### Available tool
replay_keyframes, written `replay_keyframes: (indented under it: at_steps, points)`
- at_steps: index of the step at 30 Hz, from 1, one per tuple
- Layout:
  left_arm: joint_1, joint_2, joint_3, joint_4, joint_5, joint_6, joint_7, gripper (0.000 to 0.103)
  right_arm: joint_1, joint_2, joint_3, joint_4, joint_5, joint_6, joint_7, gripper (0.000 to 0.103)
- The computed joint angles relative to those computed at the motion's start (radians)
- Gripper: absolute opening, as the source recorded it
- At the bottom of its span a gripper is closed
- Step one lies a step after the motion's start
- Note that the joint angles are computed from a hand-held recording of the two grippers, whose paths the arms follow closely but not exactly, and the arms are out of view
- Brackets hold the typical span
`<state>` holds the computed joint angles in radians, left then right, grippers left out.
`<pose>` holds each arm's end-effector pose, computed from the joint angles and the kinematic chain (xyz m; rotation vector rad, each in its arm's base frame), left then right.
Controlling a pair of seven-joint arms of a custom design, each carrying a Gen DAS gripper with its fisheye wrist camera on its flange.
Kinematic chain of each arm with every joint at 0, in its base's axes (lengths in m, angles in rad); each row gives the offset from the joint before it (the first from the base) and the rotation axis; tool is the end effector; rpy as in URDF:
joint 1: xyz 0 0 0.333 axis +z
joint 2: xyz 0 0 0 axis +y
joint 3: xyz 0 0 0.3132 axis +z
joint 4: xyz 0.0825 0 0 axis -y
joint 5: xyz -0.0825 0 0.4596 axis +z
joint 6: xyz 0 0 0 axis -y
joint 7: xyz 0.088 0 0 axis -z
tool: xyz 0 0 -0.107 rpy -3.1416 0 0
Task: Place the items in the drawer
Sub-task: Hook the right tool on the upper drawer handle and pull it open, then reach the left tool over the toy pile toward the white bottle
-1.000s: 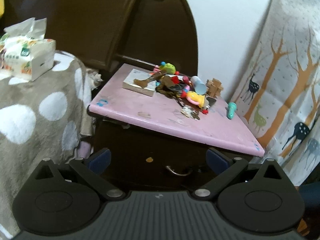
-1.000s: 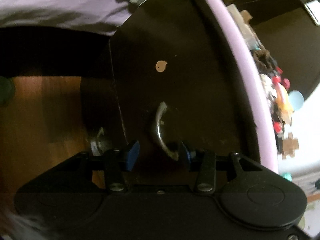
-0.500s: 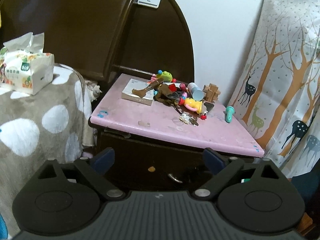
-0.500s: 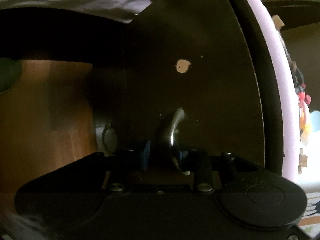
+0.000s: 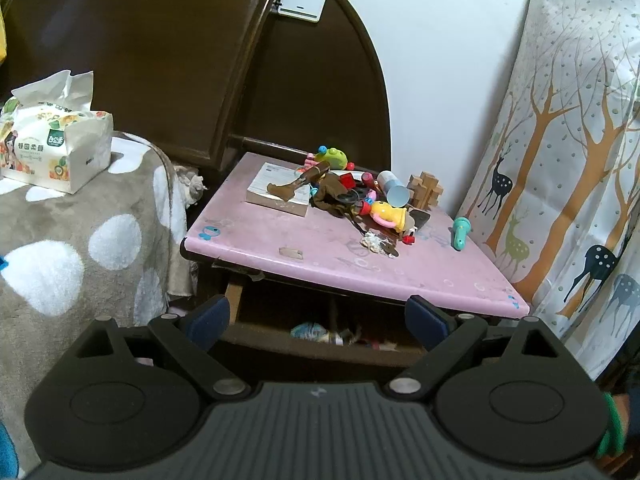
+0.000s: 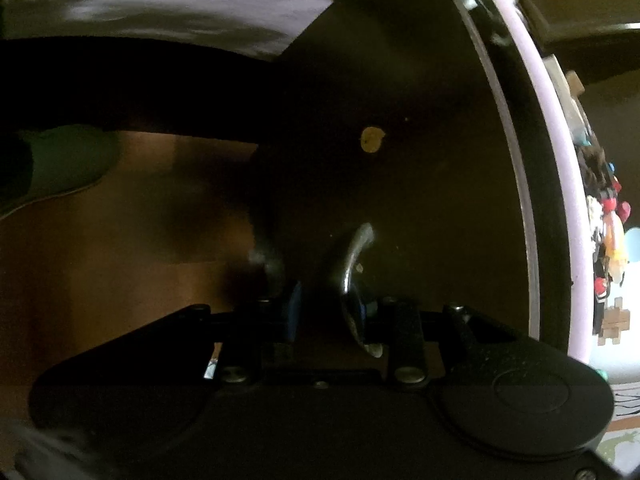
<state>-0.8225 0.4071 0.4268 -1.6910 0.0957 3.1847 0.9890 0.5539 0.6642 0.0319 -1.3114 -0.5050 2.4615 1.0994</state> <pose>0.6867 -0.3486 0.4777 -1.6024 1.6789 -1.3137 0.7038 0.4599 0.3701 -2.8919 0.3015 -0.9090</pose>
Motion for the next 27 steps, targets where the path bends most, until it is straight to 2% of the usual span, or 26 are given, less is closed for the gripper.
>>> replay_keyframes:
  at_steps: [9,22,27]
  points:
    - [-0.010,-0.003,0.009,-0.004,0.015,-0.004,-0.011,0.096,-0.004,-0.124,0.034,-0.176,0.020,0.033,0.051,0.028]
    - [-0.022,-0.004,0.023,-0.007,0.050,-0.011,-0.035,0.096,-0.009,-0.242,0.084,-0.334,0.065,0.036,0.136,0.028]
    - [-0.021,0.001,0.023,-0.001,0.075,-0.021,-0.050,0.096,-0.009,-0.309,0.102,-0.436,0.069,0.071,0.150,0.028]
